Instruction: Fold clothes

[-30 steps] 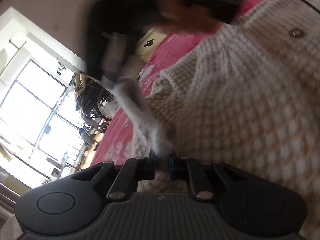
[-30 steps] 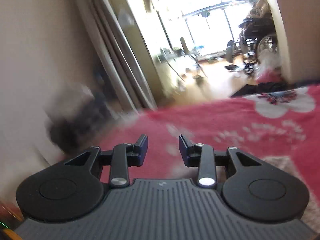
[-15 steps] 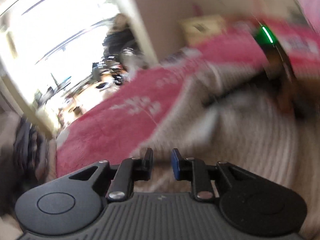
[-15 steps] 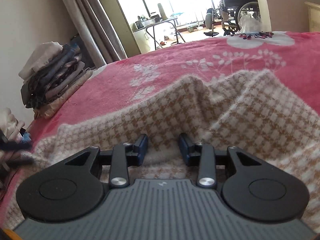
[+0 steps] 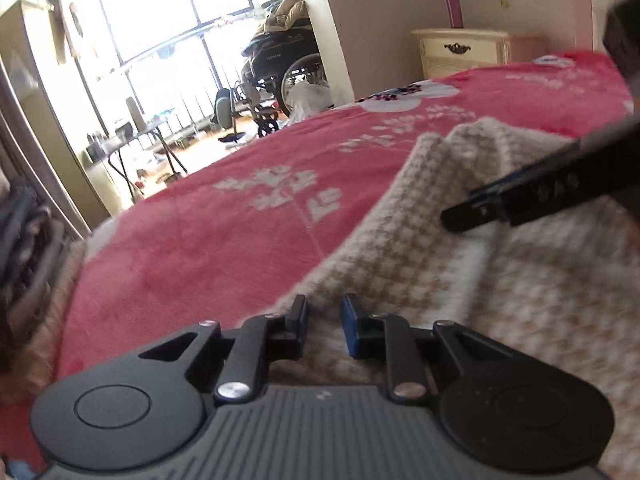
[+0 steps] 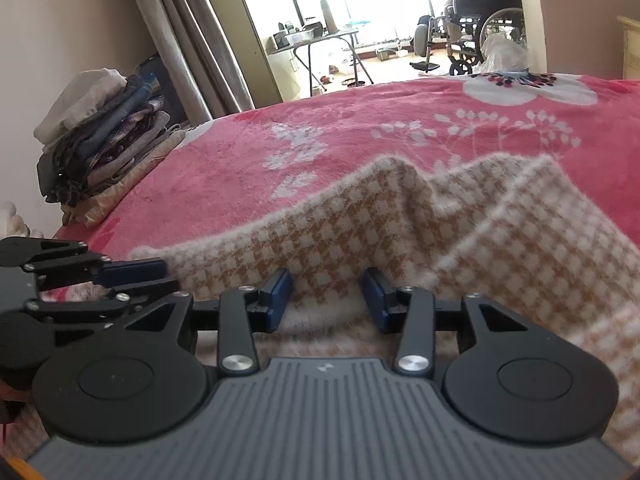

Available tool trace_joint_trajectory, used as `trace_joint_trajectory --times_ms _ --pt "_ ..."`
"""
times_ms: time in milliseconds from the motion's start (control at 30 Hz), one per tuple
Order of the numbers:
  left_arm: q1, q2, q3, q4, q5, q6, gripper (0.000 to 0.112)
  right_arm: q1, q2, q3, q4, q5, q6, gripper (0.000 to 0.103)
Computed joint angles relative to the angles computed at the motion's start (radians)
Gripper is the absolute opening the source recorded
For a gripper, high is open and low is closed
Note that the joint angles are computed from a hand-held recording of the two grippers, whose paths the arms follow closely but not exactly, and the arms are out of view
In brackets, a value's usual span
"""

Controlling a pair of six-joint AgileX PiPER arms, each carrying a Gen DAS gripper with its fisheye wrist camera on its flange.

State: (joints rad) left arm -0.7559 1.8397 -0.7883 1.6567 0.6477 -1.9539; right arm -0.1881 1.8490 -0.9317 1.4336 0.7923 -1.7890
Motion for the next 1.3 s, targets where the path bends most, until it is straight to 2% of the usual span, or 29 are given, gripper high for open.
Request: trace_joint_trajectory --times_ms 67,100,167,200,267,333,400,467,567,600,667,767,900,1067,1100,1133,1200,1233,1300 --pt "-0.004 0.004 0.007 -0.001 0.032 0.009 0.024 0.038 0.003 -0.025 -0.01 -0.035 0.022 0.042" --pt "0.002 0.016 0.003 0.004 0.048 0.006 0.035 0.054 0.005 -0.032 -0.007 -0.056 0.022 0.043" --pt "0.014 0.04 -0.007 0.014 0.075 -0.001 0.041 0.081 0.008 -0.036 0.013 -0.09 0.015 0.043" --pt "0.027 0.038 -0.005 0.025 0.06 -0.023 0.041 0.093 0.005 -0.031 0.025 -0.109 0.005 0.043" --pt "0.013 0.051 -0.01 0.025 0.088 -0.02 0.041 0.117 -0.008 -0.013 0.056 -0.149 -0.026 0.044" --pt "-0.015 0.022 -0.009 -0.035 0.106 0.006 0.038 0.124 -0.021 0.011 0.085 -0.169 -0.07 0.044" --pt "-0.065 -0.03 0.016 -0.066 0.133 -0.004 0.034 0.112 -0.025 0.02 0.083 -0.158 -0.073 0.044" --pt "-0.157 -0.083 0.076 -0.008 0.185 -0.08 0.034 0.089 -0.015 0.013 0.064 -0.128 -0.038 0.044" --pt "-0.218 -0.063 0.077 -0.012 0.15 0.041 0.035 0.074 -0.024 0.031 0.06 -0.117 -0.042 0.044" --pt "-0.218 -0.014 0.067 -0.02 0.147 0.066 0.035 0.071 -0.031 0.042 0.058 -0.118 -0.048 0.044" --pt "-0.206 0.015 0.089 0.022 0.14 -0.001 0.036 0.053 -0.042 0.057 0.031 -0.107 -0.043 0.044" --pt "-0.167 -0.017 0.118 0.067 0.093 -0.089 0.037 0.018 -0.068 0.042 -0.095 -0.081 0.087 0.043" --pt "-0.188 -0.001 0.122 0.068 0.129 -0.088 0.037 -0.033 -0.139 0.016 -0.14 0.021 0.23 0.042" --pt "-0.211 0.021 0.12 0.062 0.164 -0.096 0.037 0.035 -0.136 -0.037 -0.001 -0.037 0.231 0.042" --pt "-0.218 0.028 0.111 0.053 0.172 -0.086 0.037 0.061 -0.087 -0.056 -0.02 -0.102 0.238 0.042" --pt "-0.224 0.036 0.102 0.044 0.179 -0.075 0.037 0.057 -0.016 -0.076 -0.04 -0.127 0.238 0.044" --pt "-0.242 0.048 0.089 0.02 0.203 -0.052 0.037 -0.011 0.082 -0.083 -0.004 -0.075 0.318 0.043" --pt "-0.243 0.05 0.079 -0.004 0.202 -0.03 0.037 -0.061 0.08 -0.084 -0.011 0.002 0.32 0.043" --pt "-0.25 0.039 0.066 -0.047 0.208 0.006 0.04 -0.147 0.038 -0.067 -0.051 0.096 0.394 0.044"
